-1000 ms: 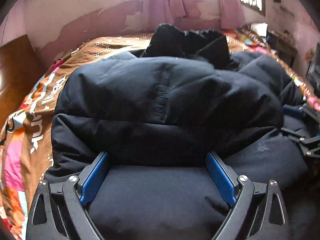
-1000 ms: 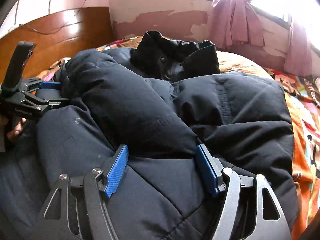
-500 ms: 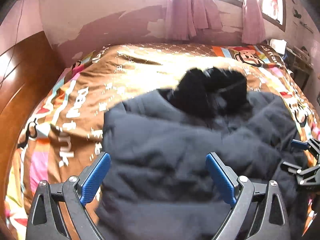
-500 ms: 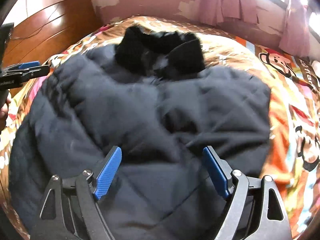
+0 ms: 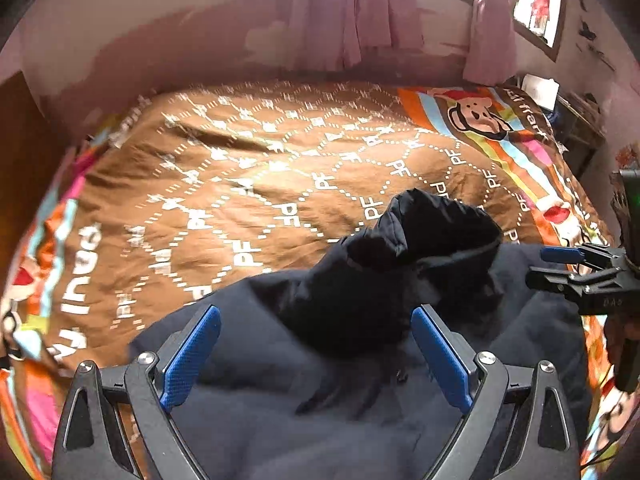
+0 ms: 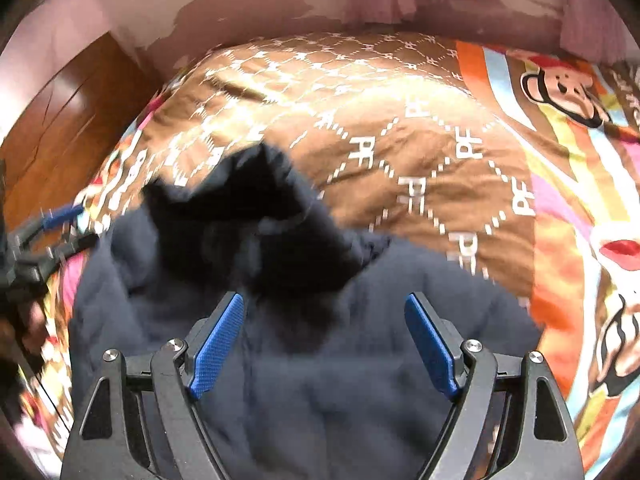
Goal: Fold large clothes
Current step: 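Grasp the jacket hem with the left gripper while the right gripper grasps it too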
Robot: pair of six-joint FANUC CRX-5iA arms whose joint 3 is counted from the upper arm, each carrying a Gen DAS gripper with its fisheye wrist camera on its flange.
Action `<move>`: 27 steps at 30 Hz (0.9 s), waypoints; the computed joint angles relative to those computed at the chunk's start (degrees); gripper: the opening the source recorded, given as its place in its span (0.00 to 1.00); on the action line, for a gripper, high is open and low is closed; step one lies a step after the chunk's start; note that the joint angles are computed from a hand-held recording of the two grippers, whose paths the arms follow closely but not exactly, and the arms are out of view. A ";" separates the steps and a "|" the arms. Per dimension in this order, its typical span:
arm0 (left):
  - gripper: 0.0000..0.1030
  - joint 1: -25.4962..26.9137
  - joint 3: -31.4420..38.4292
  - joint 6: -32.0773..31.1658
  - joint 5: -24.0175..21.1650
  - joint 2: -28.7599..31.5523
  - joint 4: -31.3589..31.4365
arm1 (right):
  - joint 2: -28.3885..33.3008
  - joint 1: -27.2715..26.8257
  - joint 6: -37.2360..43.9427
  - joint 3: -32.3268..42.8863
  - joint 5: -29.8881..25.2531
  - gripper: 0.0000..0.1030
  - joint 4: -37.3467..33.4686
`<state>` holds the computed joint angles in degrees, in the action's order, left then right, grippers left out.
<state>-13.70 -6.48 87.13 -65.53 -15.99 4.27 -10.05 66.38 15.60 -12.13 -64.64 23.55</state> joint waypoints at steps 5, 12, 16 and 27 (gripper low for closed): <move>0.89 -2.94 6.05 -0.15 -1.55 7.70 -1.93 | 4.89 -7.26 6.94 4.35 6.32 0.69 -6.46; 0.10 -4.36 12.52 2.29 -7.17 14.32 -5.14 | 12.18 -10.19 13.73 10.84 5.94 0.21 -10.07; 0.07 0.92 7.21 1.85 -2.99 10.92 2.47 | 9.83 -7.74 8.55 7.13 9.20 0.10 -2.72; 0.05 19.98 -16.40 -18.83 -4.29 -4.59 34.21 | -6.61 -1.57 7.16 -6.43 19.51 0.07 -0.05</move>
